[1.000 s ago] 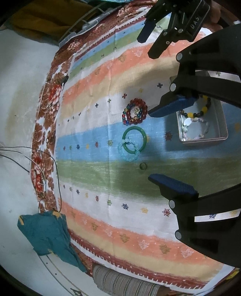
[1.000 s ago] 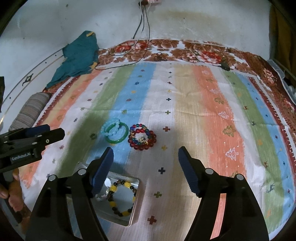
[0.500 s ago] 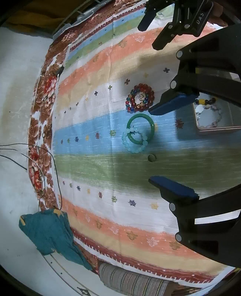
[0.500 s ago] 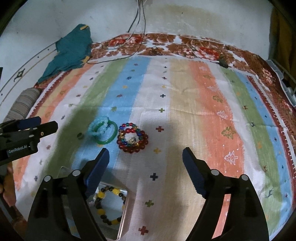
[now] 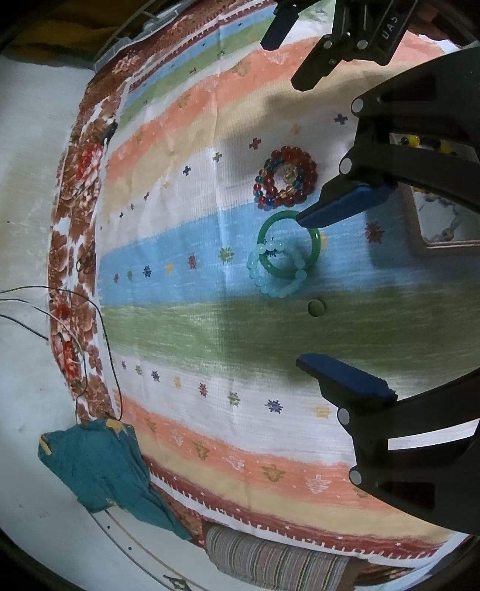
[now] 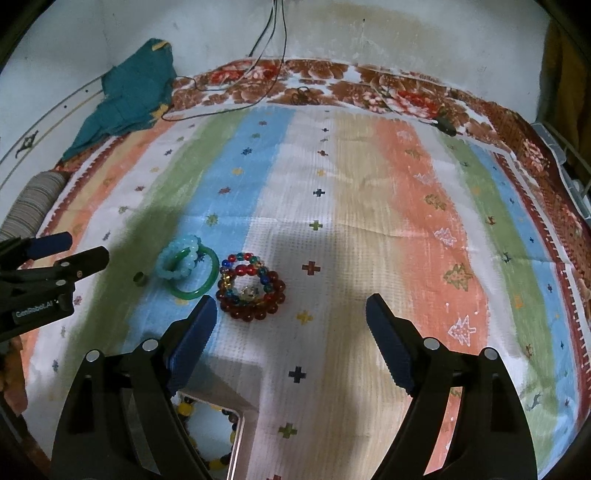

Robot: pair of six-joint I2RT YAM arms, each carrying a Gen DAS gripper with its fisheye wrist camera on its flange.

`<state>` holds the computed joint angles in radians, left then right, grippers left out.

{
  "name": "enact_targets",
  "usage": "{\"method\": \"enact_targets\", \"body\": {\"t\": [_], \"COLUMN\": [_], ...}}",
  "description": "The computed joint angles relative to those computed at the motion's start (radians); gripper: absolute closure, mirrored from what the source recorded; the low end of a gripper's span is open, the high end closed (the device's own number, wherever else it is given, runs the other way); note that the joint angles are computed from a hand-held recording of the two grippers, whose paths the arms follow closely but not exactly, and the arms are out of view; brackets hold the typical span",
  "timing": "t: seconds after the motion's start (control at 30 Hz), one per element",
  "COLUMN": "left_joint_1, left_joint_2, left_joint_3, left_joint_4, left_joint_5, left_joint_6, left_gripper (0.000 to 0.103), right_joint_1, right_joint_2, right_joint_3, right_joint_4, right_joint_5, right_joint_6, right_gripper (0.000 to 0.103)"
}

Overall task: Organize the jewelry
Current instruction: 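Move both open grippers back over the remaining bracelets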

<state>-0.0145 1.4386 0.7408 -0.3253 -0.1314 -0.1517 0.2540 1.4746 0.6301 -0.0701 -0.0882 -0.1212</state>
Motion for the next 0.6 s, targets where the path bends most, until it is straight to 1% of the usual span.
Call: {"method": "enact_targets", "body": {"t": [0.23,0.47,0.6], "left_joint_1": [0.001,0.022,0.022], "left_joint_2": [0.076,0.165,0.212], "left_joint_3": [0.030,0.073,0.086], "left_joint_4": [0.036,0.066,0.094], "left_joint_5": [-0.026,-0.024,-0.056], "left_joint_6": [0.017,0.033,0.053], "left_gripper": [0.033,0.033,0.033], "right_joint_1": [0.008,0.017,0.034], "right_joint_2": [0.066,0.160,0.210], "right_joint_3": [0.045,0.091,0.116], "right_joint_4": [0.014,0.037,0.054], "right_joint_5": [0.004,0.005,0.024], "right_joint_6": [0.010,0.024,0.028], "right_gripper": [0.020,0.020,0.020]}}
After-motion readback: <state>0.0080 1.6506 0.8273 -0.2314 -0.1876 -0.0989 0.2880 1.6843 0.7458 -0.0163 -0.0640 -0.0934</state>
